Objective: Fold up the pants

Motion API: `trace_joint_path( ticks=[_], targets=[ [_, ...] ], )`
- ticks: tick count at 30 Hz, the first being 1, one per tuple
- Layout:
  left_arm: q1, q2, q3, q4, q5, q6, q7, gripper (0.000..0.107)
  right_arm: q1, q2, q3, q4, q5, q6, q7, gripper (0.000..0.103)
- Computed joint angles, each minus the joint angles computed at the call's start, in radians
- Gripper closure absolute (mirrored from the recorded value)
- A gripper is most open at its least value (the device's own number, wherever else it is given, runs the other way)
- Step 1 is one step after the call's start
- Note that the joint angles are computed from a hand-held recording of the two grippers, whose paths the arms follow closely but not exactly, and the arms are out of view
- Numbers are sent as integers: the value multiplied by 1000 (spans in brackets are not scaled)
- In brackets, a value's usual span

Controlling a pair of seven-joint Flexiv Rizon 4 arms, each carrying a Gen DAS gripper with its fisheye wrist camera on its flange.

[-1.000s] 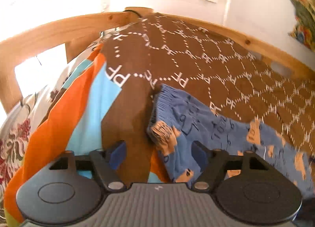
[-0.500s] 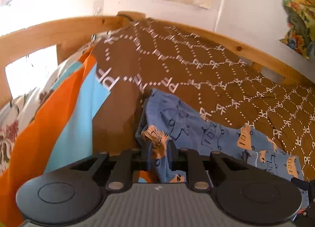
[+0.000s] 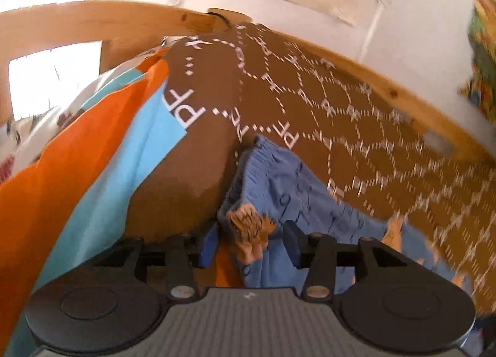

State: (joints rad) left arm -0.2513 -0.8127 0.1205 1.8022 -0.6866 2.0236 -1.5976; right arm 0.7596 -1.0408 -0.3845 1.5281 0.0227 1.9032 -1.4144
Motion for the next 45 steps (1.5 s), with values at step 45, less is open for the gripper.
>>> trace_joint_path(
  ticks=[45],
  targets=[
    [-88,-49,21,-39,-126,161,160,90,24,-37,-11,-61,62,36,-68,1]
  ],
)
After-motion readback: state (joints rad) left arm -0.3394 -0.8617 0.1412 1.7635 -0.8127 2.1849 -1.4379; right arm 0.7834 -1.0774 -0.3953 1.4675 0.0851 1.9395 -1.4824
